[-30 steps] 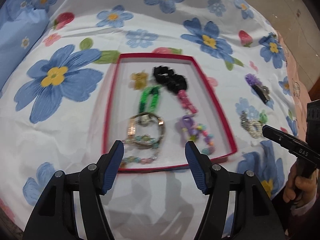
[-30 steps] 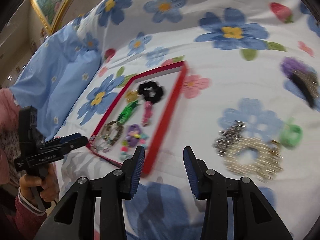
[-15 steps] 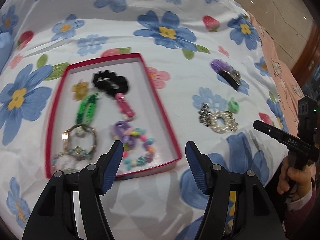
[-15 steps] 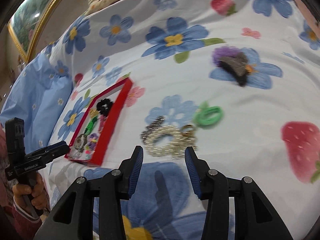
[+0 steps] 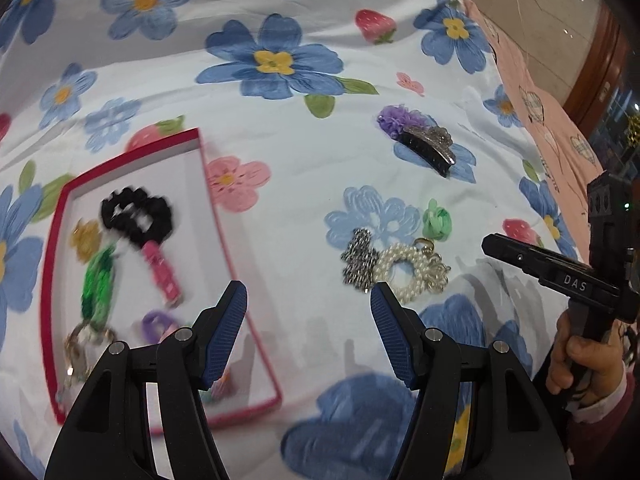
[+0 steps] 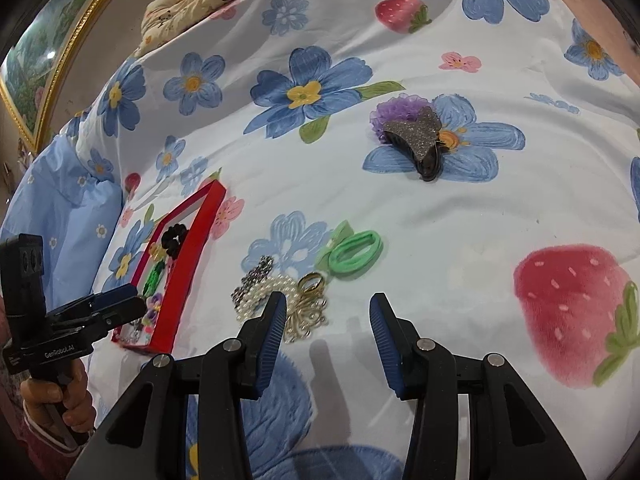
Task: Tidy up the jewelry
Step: 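Move both open tools back over the remaining jewelry, then grasp the silver chain with the left tool while the right grasps the green hair tie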
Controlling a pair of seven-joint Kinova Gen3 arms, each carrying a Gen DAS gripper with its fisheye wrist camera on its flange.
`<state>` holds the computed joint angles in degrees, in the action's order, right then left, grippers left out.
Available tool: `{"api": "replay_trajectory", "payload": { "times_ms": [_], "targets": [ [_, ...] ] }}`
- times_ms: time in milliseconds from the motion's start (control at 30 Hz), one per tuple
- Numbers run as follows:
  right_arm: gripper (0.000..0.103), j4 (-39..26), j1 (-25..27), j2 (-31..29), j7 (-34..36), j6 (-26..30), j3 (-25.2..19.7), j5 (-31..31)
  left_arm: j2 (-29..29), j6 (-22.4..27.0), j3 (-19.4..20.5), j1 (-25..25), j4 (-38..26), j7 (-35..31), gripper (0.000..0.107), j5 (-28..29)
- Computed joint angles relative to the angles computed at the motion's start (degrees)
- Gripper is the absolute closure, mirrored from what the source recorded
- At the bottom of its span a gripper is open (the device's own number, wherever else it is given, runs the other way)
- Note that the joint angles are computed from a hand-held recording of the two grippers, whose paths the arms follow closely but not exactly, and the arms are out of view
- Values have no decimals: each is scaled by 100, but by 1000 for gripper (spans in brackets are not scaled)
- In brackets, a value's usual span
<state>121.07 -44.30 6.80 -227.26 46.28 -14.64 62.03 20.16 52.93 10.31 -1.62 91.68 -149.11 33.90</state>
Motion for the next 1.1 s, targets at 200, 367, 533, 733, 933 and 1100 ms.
{"api": "replay_trajectory", "payload": {
  "times_ms": [200,367,533,733,933,1100],
  "targets": [
    [57,-7,252,24,232,-242,158,12,386,-83,40,514,-374,402,48,-611],
    [57,-3,455,70,373,-513,280,50,649,-95,98,837,-572,601,50,-1159],
    [57,17,576,148,417,-777,386,90,839,-76,144,1054,-667,700,50,-1510],
    [57,27,682,234,519,-1005,508,78,932,-306,219,1213,-641,756,55,-1707],
    [63,-122,753,469,985,-1112,637,-222,1000,-199,352,1110,-732,545,93,-1580],
    [99,-246,624,551,1343,-1032,744,-443,1108,96,424,829,-871,443,95,-1181]
  ]
}}
